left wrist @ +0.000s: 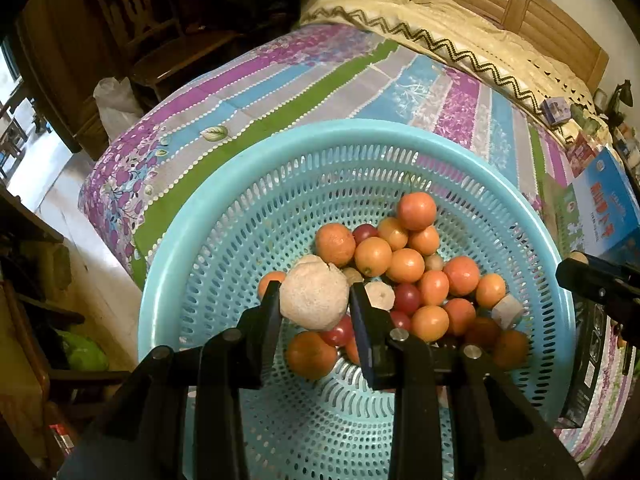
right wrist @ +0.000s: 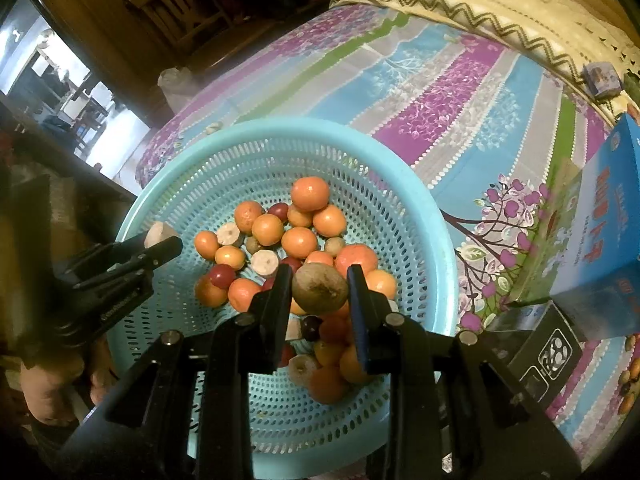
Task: Organize fruits
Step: 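Open both tools inside the basket to drop the white piece and kiwi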
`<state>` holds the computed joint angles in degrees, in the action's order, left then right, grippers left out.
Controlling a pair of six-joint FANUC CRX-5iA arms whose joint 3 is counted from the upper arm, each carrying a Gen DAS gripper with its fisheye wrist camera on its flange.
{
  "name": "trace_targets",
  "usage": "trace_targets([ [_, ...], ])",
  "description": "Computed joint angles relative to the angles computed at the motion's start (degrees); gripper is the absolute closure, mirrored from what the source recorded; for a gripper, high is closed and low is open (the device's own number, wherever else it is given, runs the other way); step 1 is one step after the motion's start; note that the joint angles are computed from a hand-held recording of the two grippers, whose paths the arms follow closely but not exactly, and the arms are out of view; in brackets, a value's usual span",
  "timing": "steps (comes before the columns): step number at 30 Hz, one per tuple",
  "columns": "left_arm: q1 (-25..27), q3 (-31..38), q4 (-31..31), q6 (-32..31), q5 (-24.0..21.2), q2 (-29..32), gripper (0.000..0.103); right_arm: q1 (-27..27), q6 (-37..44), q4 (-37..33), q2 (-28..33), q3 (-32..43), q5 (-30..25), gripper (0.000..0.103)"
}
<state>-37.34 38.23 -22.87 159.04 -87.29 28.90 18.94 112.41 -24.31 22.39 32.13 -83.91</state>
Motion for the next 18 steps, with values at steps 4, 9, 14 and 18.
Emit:
trace_targets([
  [4,0.02,-0.09,0.06,-0.02,0.04,0.02,0.069,-0.08,0.08,-0.26,0.06,0.10,-0.14,0.075],
  [9,0.19,-0.13,0.26,0.21,-0.02,0.20,0.069,0.02,0.75,-0.21,0.05,0.05,-0.11,0.074],
  [14,0.15,0.27,-0.03,0.16,-0.69,0.56,0.050,0.09,1.20,-0.16,-0.14,-0.36,0.10,0.055],
  [18,0.17,0.11,-0.19,0.30,-1.00,0.43,0.049,0.00,0.95,-0.14,-0.23,-0.39,0.15,0.053],
])
